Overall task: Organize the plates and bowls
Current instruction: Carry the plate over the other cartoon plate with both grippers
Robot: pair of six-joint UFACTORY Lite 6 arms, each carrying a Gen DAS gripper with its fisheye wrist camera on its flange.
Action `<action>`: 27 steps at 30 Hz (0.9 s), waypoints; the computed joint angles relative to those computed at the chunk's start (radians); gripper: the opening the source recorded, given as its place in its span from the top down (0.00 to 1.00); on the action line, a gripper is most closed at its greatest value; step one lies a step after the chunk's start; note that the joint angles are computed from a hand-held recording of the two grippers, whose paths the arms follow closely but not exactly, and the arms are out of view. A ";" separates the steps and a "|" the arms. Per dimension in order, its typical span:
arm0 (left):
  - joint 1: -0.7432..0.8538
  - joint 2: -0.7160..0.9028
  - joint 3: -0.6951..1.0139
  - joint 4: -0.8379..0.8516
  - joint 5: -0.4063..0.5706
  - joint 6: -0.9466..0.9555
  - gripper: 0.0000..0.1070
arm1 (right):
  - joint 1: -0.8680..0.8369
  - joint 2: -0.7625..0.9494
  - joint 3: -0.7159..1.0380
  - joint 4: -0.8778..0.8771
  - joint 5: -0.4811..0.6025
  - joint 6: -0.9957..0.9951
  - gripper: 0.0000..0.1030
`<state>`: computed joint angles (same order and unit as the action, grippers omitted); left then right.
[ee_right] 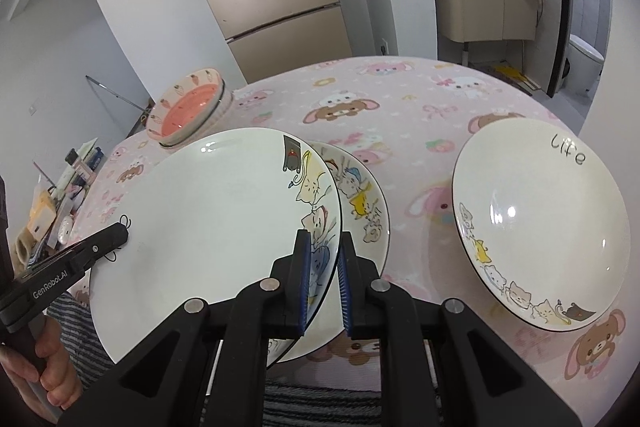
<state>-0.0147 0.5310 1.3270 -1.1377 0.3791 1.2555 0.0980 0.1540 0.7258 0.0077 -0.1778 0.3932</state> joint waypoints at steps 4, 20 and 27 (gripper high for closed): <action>-0.010 0.029 0.004 0.002 -0.013 0.001 0.89 | -0.010 0.037 0.007 -0.027 -0.013 0.032 0.87; -0.046 0.053 -0.011 -0.067 -0.096 0.084 0.89 | -0.014 0.115 0.032 0.038 -0.021 -0.055 0.86; -0.082 0.041 -0.025 -0.049 -0.184 0.057 0.88 | -0.012 0.139 0.049 0.042 -0.020 -0.058 0.86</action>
